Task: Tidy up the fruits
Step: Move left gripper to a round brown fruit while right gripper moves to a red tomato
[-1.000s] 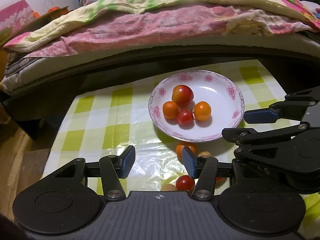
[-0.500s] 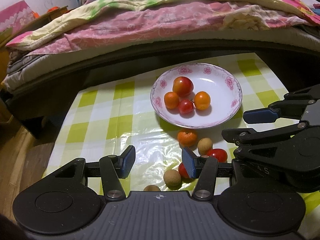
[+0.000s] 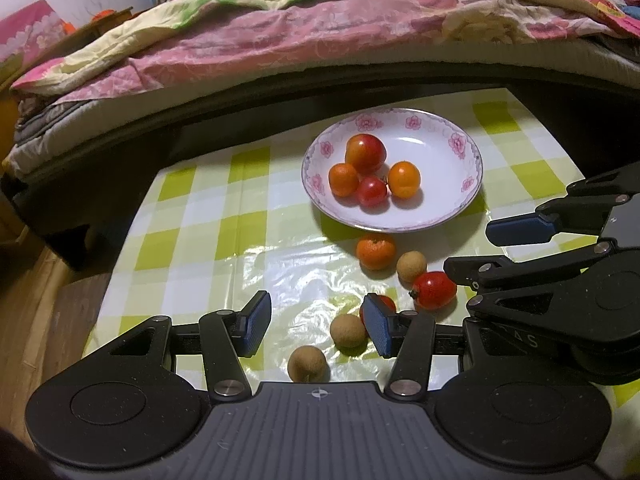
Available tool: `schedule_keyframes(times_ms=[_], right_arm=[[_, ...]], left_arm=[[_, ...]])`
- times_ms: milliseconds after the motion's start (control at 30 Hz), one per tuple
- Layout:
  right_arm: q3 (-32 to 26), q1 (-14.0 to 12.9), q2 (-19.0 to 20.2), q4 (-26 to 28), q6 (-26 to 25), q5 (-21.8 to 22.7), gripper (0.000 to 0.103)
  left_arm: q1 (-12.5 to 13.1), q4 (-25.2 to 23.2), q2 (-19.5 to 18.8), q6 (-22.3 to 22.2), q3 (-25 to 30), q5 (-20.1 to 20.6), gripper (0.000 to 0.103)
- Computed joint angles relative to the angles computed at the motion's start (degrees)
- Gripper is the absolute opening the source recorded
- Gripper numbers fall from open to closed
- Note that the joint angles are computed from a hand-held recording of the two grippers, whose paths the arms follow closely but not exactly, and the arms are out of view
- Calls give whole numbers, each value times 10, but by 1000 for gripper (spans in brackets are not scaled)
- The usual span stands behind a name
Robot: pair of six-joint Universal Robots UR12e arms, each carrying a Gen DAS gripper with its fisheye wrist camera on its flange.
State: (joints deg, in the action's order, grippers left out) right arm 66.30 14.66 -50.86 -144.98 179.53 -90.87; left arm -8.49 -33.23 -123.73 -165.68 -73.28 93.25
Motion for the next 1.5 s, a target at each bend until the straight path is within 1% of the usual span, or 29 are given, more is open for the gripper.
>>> schedule_keyframes(times_ms=[100,167,233,267,333,400,533,633,733,867,933,1100,1200,1300,1367,1500], right_arm=[[1,1,-1,3,-1,0,39],[3,1,-2,5,-2,6,39],[6,0,-3,8,-6,15,39],[8,0,-5,10,-10,20,39],[13,-1,-8,11,-19,30,39],[17,-1,-10,12,-26,31,40],[24,-5,-13,16,-24,35,40],[28,-9,-16,20,-20,40,40],[28,-12,-16,25,-20,47,41],[28,-15,-15,29,-24,54,41],[30,-17,-15,28,-25,59,41],[41,-24,-19,17,-27,80,45],[43,-26,-18,8,-34,91,45],[38,-27,-11,3,-38,96,45],[30,-27,-6,11,-45,104,45],[21,-26,2,7,-59,116,46]], left_arm=[[2,1,3,3,-7,-6,59],[8,5,9,5,-17,-21,62],[12,4,13,4,-25,-32,74],[15,7,14,4,-29,-36,74],[19,11,18,7,-37,-42,74],[24,13,22,9,-45,-53,74],[31,22,27,22,-57,-81,74],[33,27,24,39,-60,-96,75],[33,23,16,52,-56,-100,74],[33,24,8,58,-51,-104,69],[33,18,5,56,-48,-101,63],[34,-3,-3,42,-38,-95,52],[33,-1,-6,38,-36,-95,51],[31,2,-8,43,-34,-93,48],[30,3,-8,47,-34,-89,46],[32,-3,-7,42,-33,-97,35]])
